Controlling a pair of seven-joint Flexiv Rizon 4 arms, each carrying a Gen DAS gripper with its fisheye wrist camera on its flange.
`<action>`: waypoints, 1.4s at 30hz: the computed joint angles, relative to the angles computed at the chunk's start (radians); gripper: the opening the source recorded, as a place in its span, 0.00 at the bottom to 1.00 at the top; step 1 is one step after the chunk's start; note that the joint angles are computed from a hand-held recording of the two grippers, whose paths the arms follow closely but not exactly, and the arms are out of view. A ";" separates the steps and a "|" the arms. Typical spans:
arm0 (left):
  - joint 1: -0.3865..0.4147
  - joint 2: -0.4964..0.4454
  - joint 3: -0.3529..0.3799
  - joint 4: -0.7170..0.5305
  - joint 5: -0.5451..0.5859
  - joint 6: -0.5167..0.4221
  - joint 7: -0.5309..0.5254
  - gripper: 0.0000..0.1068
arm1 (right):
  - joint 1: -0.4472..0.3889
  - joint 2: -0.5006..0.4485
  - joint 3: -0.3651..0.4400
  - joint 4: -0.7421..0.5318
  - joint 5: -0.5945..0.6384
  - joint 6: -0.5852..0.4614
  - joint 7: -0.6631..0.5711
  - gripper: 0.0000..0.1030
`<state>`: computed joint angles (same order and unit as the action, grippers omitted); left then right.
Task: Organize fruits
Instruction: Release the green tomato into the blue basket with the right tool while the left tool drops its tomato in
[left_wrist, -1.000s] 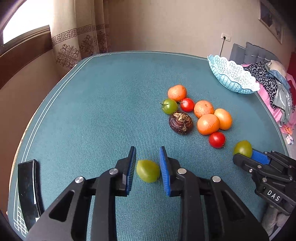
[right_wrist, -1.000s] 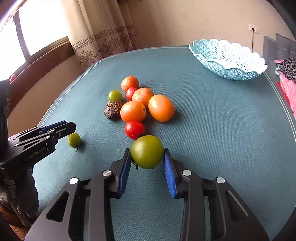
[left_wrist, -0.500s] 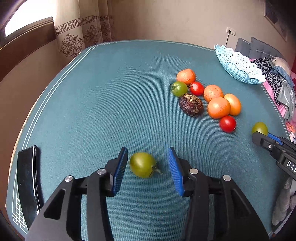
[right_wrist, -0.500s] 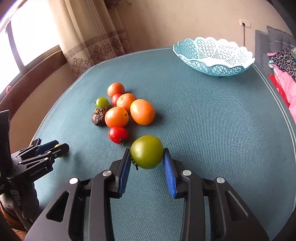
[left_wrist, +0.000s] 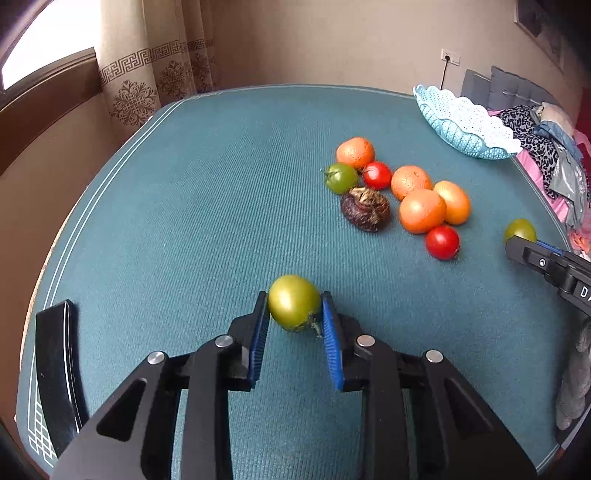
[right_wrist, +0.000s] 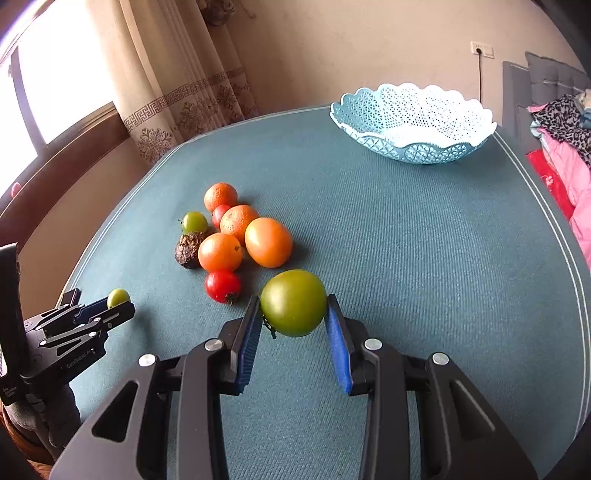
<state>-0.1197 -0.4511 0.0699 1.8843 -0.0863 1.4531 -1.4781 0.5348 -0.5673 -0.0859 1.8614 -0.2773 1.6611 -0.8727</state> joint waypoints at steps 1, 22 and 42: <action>0.003 -0.001 -0.010 -0.006 -0.002 0.009 0.006 0.27 | 0.002 0.002 -0.009 -0.002 0.001 0.003 0.002 0.34; -0.057 -0.140 -0.060 -0.348 -0.038 -0.104 0.074 0.27 | -0.015 -0.173 -0.297 -0.325 -0.042 -0.083 0.178 0.37; -0.126 -0.558 -0.123 -1.092 -0.083 -0.486 0.136 0.27 | 0.219 -0.158 -0.557 -0.112 0.155 0.061 0.154 0.54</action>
